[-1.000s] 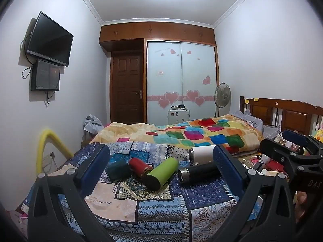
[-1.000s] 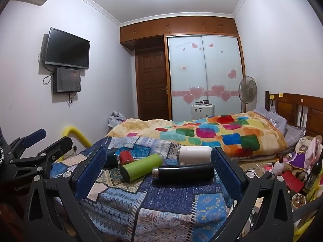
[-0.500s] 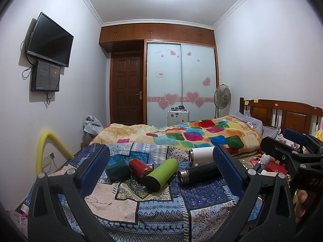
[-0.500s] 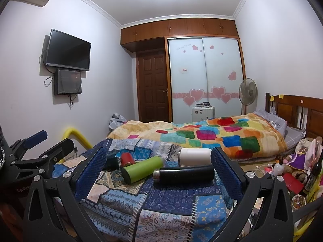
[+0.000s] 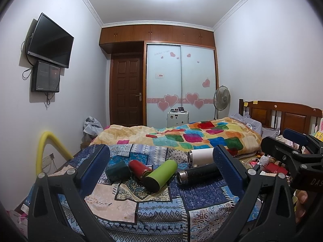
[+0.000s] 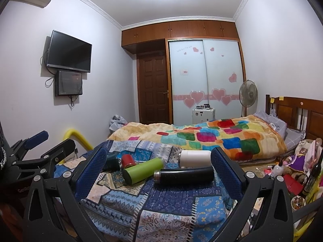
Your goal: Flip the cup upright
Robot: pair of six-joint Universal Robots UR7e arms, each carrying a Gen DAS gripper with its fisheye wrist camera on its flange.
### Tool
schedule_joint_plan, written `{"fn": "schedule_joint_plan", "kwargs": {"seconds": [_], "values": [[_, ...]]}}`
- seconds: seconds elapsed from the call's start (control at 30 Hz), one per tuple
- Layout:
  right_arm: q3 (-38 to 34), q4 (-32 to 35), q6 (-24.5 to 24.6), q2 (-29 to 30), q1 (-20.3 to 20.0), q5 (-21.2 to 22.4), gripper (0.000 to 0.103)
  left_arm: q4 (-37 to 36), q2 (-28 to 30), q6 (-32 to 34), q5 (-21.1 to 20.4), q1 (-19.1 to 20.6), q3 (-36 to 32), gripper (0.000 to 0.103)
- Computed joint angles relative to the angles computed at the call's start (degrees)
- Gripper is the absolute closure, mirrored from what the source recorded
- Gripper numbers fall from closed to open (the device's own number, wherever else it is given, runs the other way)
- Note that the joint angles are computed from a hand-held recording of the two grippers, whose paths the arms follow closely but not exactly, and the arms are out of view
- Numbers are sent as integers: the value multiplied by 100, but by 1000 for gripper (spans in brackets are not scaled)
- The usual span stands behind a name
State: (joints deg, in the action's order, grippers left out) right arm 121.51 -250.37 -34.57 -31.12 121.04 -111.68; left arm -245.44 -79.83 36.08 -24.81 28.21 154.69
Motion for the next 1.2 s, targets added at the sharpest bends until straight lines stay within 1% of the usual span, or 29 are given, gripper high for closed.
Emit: {"fn": "schedule_joint_plan", "kwargs": {"seconds": [0.5,1.0,1.2], "values": [[14,-52,-21,6,42,-11,0,74,-53,-33,33,-42,5,0],[29,-66,-6,22,-2,38,0,20,-8,-11,30,-40,-4,0],[36,-55,2,32,-31,60,0,121,-32,-85,24,-16,-12,0]]}}
